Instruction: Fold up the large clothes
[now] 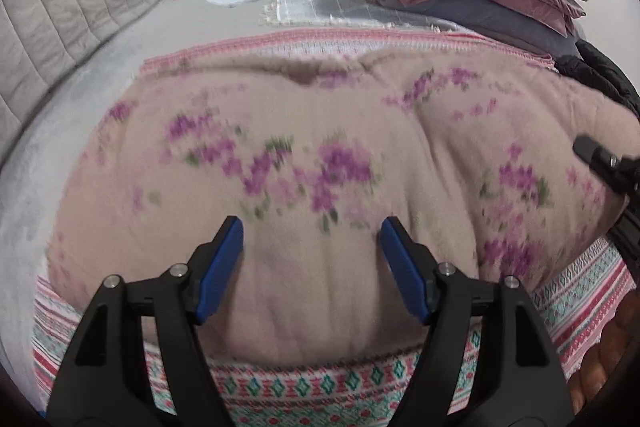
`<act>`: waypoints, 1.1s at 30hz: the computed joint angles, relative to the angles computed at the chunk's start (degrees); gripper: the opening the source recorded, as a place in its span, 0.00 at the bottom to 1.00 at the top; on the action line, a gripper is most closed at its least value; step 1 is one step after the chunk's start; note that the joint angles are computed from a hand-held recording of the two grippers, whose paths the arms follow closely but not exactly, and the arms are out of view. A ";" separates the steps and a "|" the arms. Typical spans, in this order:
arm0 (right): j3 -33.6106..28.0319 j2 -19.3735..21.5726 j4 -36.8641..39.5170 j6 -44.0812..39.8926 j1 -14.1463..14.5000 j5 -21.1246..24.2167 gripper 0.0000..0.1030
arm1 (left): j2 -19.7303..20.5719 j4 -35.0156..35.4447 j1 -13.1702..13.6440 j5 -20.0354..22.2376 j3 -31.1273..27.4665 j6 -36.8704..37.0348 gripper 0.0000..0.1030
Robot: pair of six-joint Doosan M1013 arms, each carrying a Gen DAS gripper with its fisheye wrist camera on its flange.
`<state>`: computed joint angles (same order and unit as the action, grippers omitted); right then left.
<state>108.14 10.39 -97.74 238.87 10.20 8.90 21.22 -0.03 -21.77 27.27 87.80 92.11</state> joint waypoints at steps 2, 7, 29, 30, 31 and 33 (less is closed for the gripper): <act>0.05 -0.05 -0.47 0.77 -0.32 -0.79 0.31 | 0.79 2.38 -0.23 1.30 -2.01 -1.74 0.71; -0.21 0.18 1.60 -0.72 -1.16 -2.44 0.31 | 8.02 4.71 -0.78 15.28 -14.47 -1.77 0.71; -0.66 0.49 -6.48 7.18 -2.46 -6.45 0.31 | 20.40 2.85 -0.59 31.06 -32.98 -7.74 0.74; -0.70 0.49 -2.65 3.32 -2.45 -6.56 0.31 | 20.65 1.67 -0.34 31.32 -33.24 -8.08 0.74; -0.72 0.50 -0.53 1.25 -2.47 -6.68 0.31 | 20.83 0.92 -0.16 31.59 -33.48 -8.21 0.74; -0.83 0.61 0.30 0.60 -2.65 -6.97 0.31 | 21.10 0.89 -0.19 32.08 -33.96 -8.32 0.74</act>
<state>107.31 11.00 -97.44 239.46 7.55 1.93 42.33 0.86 -21.96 59.35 53.84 83.78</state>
